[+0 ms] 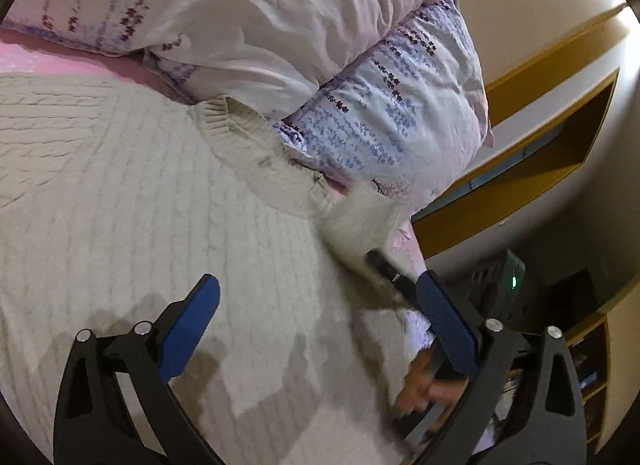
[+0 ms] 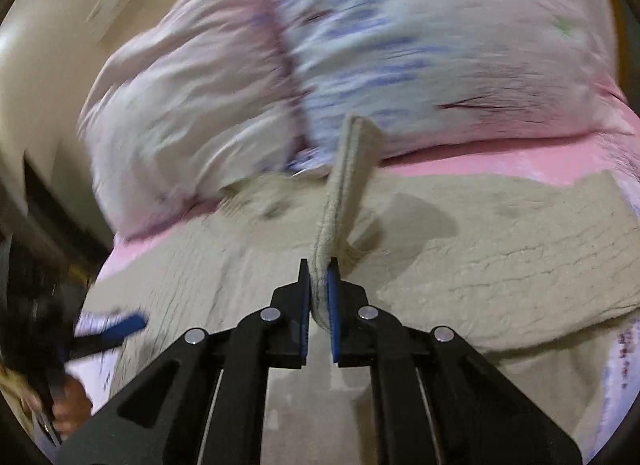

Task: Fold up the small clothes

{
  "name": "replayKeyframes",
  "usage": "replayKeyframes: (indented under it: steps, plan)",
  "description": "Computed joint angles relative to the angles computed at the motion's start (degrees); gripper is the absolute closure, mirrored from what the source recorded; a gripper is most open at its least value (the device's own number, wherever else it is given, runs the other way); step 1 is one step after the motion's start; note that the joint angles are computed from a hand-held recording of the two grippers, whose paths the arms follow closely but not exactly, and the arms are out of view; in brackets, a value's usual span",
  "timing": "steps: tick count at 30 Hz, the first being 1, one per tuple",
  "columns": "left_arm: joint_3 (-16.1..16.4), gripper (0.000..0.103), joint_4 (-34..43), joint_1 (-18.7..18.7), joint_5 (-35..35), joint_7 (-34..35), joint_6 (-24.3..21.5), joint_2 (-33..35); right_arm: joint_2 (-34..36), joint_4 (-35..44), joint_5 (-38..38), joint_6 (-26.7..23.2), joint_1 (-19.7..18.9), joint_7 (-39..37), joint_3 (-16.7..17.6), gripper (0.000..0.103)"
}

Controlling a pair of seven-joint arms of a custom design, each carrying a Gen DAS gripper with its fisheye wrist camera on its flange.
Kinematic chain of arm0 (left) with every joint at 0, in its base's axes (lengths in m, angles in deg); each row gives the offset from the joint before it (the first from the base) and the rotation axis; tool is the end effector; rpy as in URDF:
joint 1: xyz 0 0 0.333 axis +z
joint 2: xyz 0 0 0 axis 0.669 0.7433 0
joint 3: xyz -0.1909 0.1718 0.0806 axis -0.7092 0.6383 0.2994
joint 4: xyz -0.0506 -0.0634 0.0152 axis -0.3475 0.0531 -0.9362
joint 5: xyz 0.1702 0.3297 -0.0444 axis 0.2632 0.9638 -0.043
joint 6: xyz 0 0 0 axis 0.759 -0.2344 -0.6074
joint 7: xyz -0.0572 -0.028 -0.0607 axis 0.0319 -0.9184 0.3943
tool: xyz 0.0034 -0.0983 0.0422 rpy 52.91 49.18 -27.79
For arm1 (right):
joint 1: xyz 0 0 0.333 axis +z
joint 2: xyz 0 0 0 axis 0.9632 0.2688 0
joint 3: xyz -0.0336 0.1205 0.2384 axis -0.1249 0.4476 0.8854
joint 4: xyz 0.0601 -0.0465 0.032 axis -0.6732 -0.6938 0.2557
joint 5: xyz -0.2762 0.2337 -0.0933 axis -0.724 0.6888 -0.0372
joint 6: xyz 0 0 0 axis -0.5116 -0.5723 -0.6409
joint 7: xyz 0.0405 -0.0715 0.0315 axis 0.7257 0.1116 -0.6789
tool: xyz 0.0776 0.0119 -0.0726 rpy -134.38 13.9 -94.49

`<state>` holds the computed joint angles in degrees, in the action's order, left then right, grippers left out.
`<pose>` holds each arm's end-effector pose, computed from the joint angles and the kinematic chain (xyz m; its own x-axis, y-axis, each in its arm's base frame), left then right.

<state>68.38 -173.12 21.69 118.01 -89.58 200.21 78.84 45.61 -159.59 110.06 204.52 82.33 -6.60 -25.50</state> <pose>0.4952 -0.3519 0.5227 0.1245 -0.6576 0.7430 -0.6009 -0.6459 -0.4709 0.6401 0.1724 0.4789 0.5930 -0.6967 -0.4036 -0.6799 -0.1647 -0.7145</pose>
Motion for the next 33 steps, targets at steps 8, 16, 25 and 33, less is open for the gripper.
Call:
replayKeyframes:
  steps: [8, 16, 25, 33]
  plan:
    - [0.3, 0.009, 1.0, 0.8, -2.6, -1.0, -2.1, 1.4, 0.0, -1.1, -4.1, -1.7, 3.4, -1.2, 1.1, 0.096]
    - [-1.2, 0.015, 4.7, 1.7, -15.4, 9.6, -3.8, 5.9, -2.4, -3.5, -6.8, -7.4, 2.5, -2.0, 0.3, 0.050]
    - [-0.2, 0.051, 8.1, 0.5, -21.7, 15.1, -8.2, 9.1, -9.8, -13.2, -0.5, 11.4, -1.4, -0.3, -5.9, 0.060]
    - [0.7, 0.095, 10.3, -0.4, -20.4, 16.7, -11.4, 10.3, -2.8, -8.1, -19.4, 11.0, -5.3, 14.5, -7.9, 0.068]
